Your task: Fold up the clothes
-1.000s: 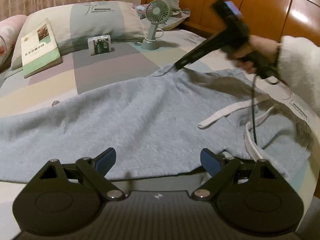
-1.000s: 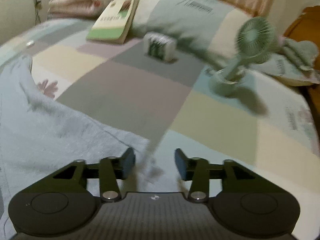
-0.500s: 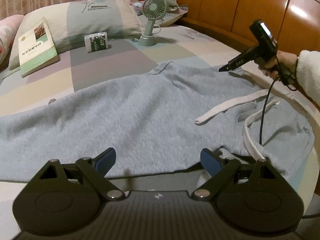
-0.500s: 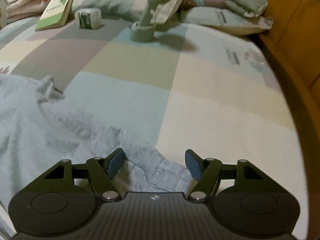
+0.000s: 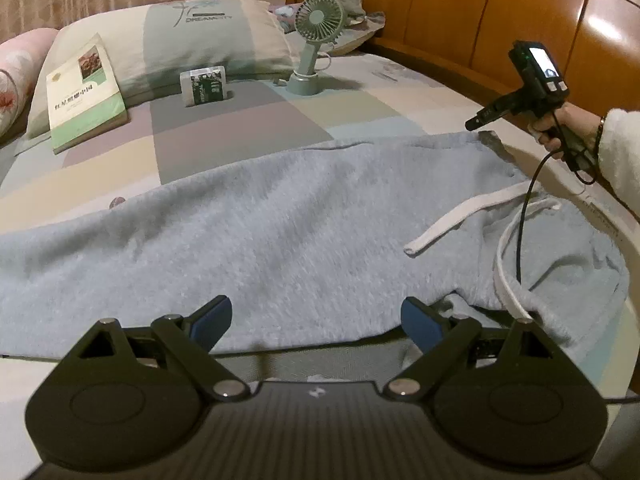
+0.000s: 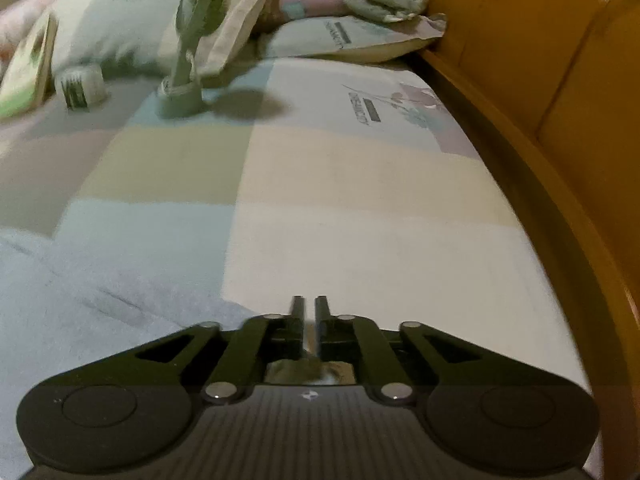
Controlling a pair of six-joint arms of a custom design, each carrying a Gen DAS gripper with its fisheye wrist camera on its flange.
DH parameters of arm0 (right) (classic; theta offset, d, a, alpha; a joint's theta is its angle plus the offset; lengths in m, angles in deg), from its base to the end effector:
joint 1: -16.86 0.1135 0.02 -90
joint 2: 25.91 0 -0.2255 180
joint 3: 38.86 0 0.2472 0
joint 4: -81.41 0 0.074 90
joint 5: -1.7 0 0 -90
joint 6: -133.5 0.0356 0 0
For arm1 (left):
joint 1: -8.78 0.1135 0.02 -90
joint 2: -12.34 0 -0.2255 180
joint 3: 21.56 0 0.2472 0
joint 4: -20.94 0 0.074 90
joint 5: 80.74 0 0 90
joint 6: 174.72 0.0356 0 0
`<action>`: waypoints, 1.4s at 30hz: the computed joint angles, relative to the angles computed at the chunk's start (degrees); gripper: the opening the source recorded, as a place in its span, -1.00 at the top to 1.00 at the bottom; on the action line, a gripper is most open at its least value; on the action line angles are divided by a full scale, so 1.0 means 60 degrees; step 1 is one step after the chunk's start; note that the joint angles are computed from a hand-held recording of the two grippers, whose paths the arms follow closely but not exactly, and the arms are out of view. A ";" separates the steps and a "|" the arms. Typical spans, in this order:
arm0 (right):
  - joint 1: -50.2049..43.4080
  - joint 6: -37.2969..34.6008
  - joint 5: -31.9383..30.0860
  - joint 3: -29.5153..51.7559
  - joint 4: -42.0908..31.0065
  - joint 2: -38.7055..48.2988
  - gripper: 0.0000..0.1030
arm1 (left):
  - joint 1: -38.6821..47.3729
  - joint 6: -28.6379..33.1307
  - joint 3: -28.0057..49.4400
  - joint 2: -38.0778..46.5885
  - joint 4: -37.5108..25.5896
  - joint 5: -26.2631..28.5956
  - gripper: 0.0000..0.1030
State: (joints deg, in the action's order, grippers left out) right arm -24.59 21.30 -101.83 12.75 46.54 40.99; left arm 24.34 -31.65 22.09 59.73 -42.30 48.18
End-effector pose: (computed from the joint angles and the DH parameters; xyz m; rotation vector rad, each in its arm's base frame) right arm 0.1851 -0.1523 0.1723 0.3025 2.4065 -0.2188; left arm 0.1541 0.0197 0.1697 0.9373 2.2221 -0.4259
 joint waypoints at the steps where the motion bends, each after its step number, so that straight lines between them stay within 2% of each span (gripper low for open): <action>1: -0.0228 0.0009 -0.0419 0.0066 -0.0291 -0.0264 0.65 | 0.0106 0.0152 0.0084 0.0085 -0.0064 0.0047 -0.77; 2: -0.0253 0.0053 -0.0616 0.0177 -0.0691 -0.0561 0.54 | 0.0266 0.0402 0.0182 0.0216 -0.0126 0.0126 -0.77; 3: -0.0276 0.0100 -0.0813 0.0302 -0.1085 -0.0840 0.33 | 0.0423 0.0591 0.0298 0.0395 -0.0108 0.0164 -0.77; 4: -0.0275 0.0144 -0.1000 0.0444 -0.1477 -0.1096 0.24 | 0.0570 0.0757 0.0416 0.0579 -0.0074 0.0192 -0.77; 8: 0.0809 0.0300 -0.1249 0.1176 -0.2976 -0.1888 0.16 | 0.1111 0.1072 0.1009 0.1813 0.0571 0.0116 -0.77; 13: 0.4391 0.1896 -0.0152 0.2443 -0.3785 -0.1692 0.15 | 0.1569 0.1088 0.1960 0.3696 0.1700 0.0028 -0.77; 17: 0.7611 0.3168 0.1333 0.3733 -0.3371 -0.0066 0.16 | 0.1952 0.0860 0.2678 0.5239 0.2706 0.0266 -0.77; 20: 0.9482 0.3408 0.2283 0.5099 -0.2990 0.2050 0.16 | 0.2521 0.1248 0.3298 0.6222 0.2608 0.0356 -0.77; 24: 1.0854 0.3560 0.2607 0.7234 -0.2460 0.5228 0.16 | 0.3539 0.2130 0.4540 0.7569 0.1377 0.0673 -0.77; 29: 1.1911 0.3795 0.2516 0.9501 -0.2518 0.8150 0.25 | 0.4042 0.2000 0.5373 0.8330 0.1231 0.1001 -0.78; 33: 1.2632 0.3599 0.2927 0.9449 -0.2501 0.8376 0.26 | 0.4343 0.1999 0.6004 0.8780 0.0837 0.1250 -0.79; 39: 1.3317 0.3205 0.3695 0.9127 -0.2602 0.8465 0.25 | 0.4372 0.1855 0.6069 0.8796 0.0903 0.1320 -0.79; 42: 1.3155 0.3251 0.3393 0.9170 -0.2580 0.8116 0.25 | 0.4439 0.2081 0.6161 0.8865 0.0664 0.1498 -0.80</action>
State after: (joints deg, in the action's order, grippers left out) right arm 54.34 40.81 -81.47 67.78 31.06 89.69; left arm 50.98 -19.17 59.05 112.92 -38.31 57.16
